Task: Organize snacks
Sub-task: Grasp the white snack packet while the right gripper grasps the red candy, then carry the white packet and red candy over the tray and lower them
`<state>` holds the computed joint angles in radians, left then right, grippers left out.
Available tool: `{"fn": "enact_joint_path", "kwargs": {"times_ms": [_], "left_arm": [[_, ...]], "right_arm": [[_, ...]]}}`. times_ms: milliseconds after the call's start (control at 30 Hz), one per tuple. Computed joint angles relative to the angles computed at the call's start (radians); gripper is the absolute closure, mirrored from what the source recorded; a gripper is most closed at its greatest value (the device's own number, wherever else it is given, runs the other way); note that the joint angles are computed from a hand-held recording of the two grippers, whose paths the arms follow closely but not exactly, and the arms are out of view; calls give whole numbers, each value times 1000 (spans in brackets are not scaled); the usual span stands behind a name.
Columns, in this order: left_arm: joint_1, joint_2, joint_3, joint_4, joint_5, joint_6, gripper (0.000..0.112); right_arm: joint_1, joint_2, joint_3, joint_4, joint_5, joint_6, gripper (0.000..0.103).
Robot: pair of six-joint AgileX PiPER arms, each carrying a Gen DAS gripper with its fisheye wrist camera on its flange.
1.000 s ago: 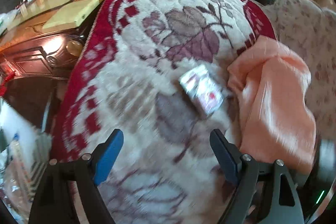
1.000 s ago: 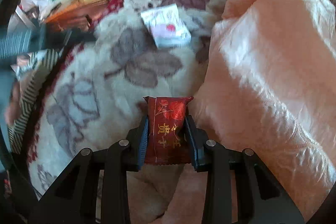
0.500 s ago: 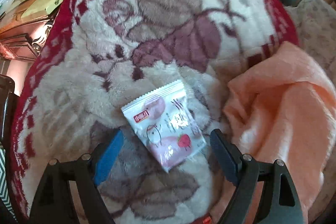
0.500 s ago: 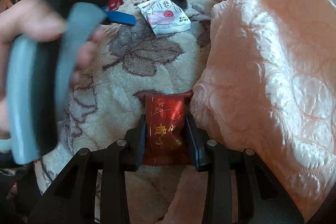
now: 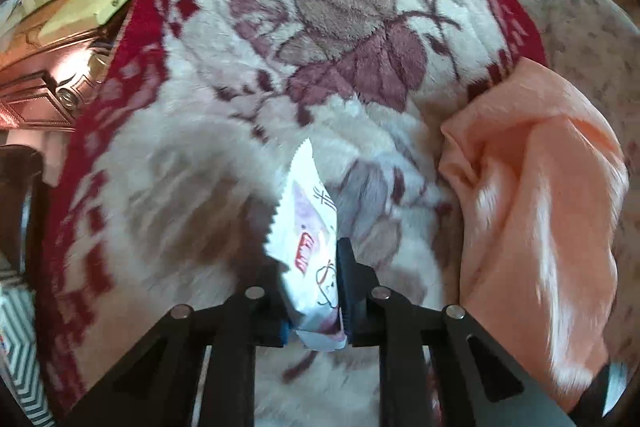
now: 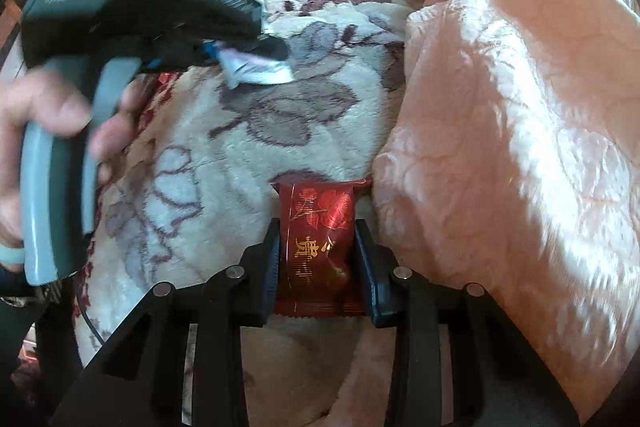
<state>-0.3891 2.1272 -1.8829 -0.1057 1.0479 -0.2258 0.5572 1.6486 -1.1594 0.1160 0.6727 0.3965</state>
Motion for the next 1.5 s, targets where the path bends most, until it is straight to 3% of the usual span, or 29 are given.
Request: {"fn": "enact_joint_path", "kwargs": {"times_ms": [233,500,1033,1500], "left_arm": [[48,-327,427,-34,-122,131,94],[61,-569,668,36,-170,133,94],[157,-878,910,98,-184,148,94],[379,-984,951,-4,-150,342,94]], "right_arm": [[113,-24,-18,-76,21,141,70],[211,-57,-5,-142,51,260,70],[389,-1,-148,-253,134,404,70],[455,167,-402,-227,224,325,70]]}}
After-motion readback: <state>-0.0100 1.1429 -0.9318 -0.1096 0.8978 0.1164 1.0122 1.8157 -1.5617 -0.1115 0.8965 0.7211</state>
